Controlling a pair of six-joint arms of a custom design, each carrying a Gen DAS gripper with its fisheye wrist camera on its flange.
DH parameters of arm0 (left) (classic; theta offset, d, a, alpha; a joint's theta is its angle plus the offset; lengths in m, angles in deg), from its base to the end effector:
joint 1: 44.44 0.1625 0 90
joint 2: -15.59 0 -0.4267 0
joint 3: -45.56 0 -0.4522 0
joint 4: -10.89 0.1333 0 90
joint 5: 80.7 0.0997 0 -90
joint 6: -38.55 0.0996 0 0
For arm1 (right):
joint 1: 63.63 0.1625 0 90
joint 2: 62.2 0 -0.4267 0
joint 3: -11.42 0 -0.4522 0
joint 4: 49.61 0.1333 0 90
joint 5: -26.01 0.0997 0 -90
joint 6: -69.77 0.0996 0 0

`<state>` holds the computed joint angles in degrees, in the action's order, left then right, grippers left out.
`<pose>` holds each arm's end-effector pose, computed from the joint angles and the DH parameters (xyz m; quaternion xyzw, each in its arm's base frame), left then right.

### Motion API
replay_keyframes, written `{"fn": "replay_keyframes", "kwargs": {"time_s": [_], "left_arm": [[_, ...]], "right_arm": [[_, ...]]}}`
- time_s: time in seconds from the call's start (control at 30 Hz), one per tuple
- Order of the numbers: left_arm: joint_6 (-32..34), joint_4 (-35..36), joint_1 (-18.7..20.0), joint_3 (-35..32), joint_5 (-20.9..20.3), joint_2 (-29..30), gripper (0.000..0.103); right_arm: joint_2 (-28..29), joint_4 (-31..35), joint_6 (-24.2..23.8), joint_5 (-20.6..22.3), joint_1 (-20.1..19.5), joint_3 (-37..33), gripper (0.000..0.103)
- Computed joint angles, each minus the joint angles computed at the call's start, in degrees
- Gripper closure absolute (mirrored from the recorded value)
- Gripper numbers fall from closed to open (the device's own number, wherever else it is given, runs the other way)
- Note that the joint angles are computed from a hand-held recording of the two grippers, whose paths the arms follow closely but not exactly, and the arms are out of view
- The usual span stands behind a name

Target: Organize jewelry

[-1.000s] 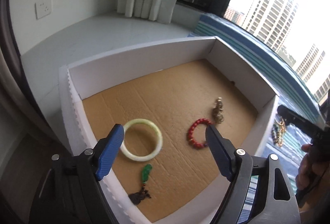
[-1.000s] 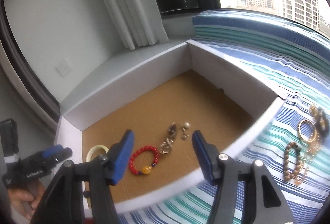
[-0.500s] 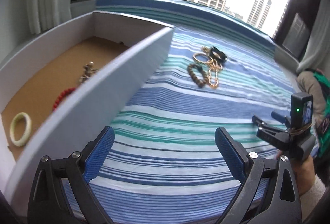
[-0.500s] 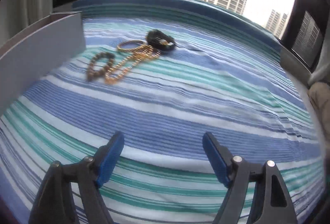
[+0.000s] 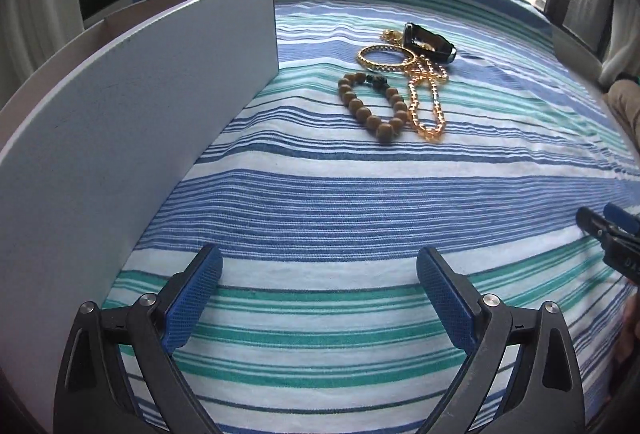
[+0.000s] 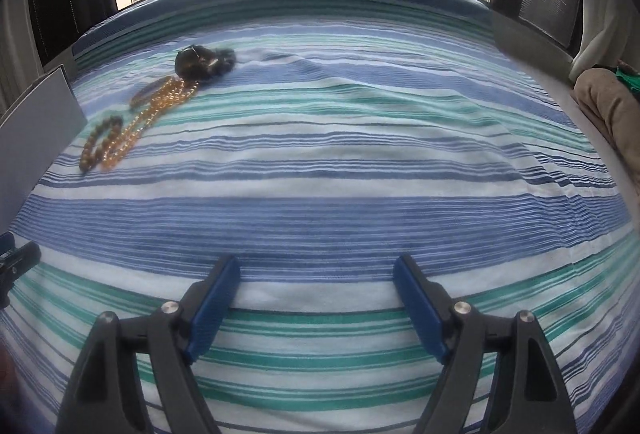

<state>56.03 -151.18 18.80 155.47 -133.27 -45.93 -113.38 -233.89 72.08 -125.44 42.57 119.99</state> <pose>-0.1092 -0.6470 0.1671 0.2881 0.8835 -0.2191 0.2973 0.2168 -0.5821 0.1358 -0.0619 -0.8290 0.3464 0.4346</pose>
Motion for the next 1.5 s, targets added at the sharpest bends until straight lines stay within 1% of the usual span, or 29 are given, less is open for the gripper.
{"fn": "replay_keyframes", "kwargs": {"time_s": [0.07,0.1,0.27,1.5], "left_arm": [[-0.1,1.9,-0.1,-1.0,1.3,1.0,0.000],[0.2,1.8,-0.1,-1.3,1.3,1.2,0.000],[0.8,1.8,0.9,-4.1,-0.7,2.9,0.000],[0.6,1.6,0.8,-4.1,-0.4,3.0,0.000]], "right_arm": [[0.1,0.1,0.1,0.0,0.0,-0.1,0.021],[0.2,0.2,0.1,0.0,0.0,-0.3,0.021],[0.2,0.2,0.1,0.0,0.0,-0.3,0.021],[0.4,-0.1,0.0,0.0,0.0,-0.4,0.021]]}}
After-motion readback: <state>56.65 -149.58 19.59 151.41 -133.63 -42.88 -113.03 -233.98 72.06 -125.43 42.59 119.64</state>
